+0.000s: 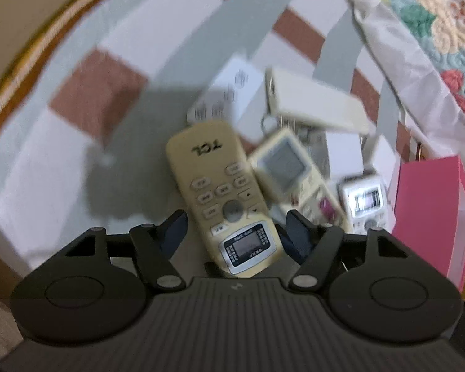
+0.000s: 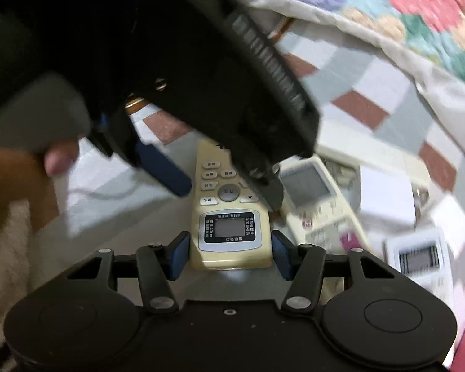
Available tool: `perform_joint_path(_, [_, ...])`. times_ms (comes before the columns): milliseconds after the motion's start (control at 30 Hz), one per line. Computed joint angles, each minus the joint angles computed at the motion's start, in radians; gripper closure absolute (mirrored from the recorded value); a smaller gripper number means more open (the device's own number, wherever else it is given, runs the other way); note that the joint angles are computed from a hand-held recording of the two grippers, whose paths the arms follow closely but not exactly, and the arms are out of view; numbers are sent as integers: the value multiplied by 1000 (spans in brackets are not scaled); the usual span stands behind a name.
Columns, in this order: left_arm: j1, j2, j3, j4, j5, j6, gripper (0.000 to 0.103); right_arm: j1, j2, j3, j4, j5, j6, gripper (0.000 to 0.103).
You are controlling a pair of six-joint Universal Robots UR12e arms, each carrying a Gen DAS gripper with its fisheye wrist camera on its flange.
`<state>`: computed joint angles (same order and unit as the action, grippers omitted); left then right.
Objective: Organize rigid objects
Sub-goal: 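Lift the yellowish TCL remote with both grippers and lower it into the pink box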
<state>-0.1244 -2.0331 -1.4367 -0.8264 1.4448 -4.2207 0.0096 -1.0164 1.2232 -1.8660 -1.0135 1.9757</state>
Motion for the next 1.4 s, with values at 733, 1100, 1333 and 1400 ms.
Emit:
perform_joint_path(733, [-50, -24, 49, -86, 136, 13, 49, -12, -43, 78, -69, 7, -19, 41])
perform_joint_path(1100, [-57, -17, 43, -72, 123, 55, 52, -35, -50, 91, -91, 52, 82, 41])
perform_joint_path(1333, [-74, -6, 42, -25, 148, 95, 51, -40, -77, 145, -213, 70, 109, 41])
perform_joint_path(1400, [-78, 0, 39, -3, 155, 103, 51, -46, -86, 157, -241, 85, 118, 41])
